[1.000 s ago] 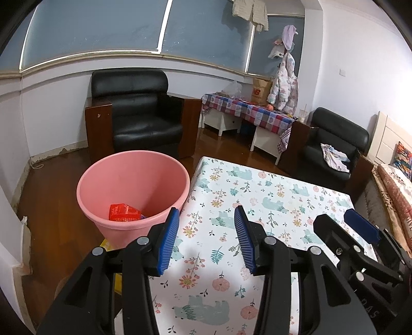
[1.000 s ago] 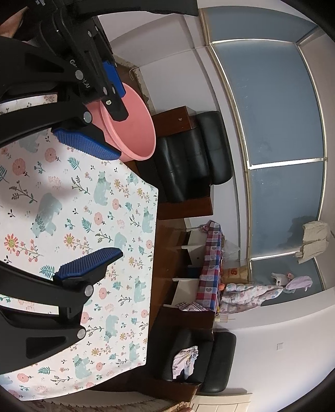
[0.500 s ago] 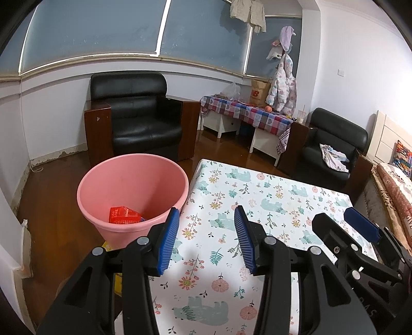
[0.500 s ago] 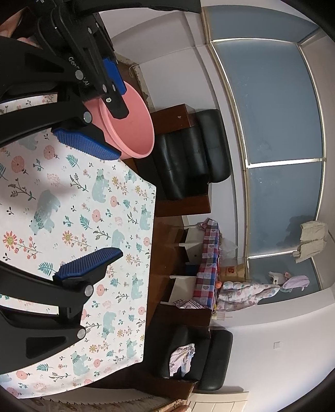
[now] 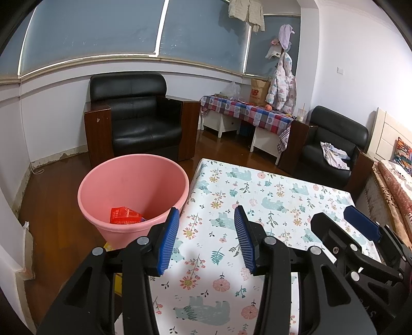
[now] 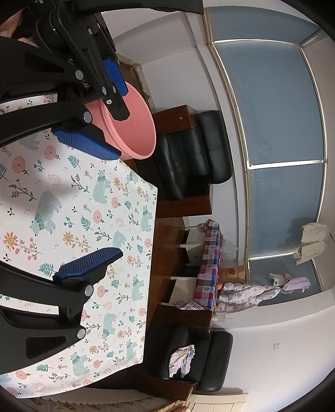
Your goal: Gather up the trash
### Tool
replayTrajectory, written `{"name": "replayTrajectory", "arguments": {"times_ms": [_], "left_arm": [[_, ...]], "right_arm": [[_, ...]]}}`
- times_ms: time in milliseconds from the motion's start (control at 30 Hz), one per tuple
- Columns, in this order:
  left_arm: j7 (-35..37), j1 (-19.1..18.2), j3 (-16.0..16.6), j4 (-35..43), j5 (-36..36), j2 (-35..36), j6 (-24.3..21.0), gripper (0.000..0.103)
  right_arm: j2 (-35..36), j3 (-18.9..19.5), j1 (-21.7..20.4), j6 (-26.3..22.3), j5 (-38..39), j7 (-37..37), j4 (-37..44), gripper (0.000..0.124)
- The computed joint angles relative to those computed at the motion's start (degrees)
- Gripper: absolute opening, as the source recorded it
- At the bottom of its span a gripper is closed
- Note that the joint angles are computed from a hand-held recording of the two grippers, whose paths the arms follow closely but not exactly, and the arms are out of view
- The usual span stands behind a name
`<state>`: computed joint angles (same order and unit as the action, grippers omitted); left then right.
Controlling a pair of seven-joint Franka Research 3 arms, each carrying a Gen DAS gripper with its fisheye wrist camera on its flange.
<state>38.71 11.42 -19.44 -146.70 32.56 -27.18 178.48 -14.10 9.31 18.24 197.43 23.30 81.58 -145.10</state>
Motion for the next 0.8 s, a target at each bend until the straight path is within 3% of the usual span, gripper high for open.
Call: {"name": "replayTrajectory", "arguments": {"times_ms": [400, 800], "left_arm": [[1.0, 0.1, 1.1, -0.1, 0.2, 0.7, 0.0, 0.045], [0.9, 0.7, 1.1, 0.2, 0.7, 1.4, -0.6, 0.045]], "right_arm": [[0.0, -4.0, 2.9, -0.7, -3.9, 2.4, -0.3, 0.069], [0.3, -5.2, 3.4, -1.1, -6.1, 4.0, -0.3, 0.069]]}}
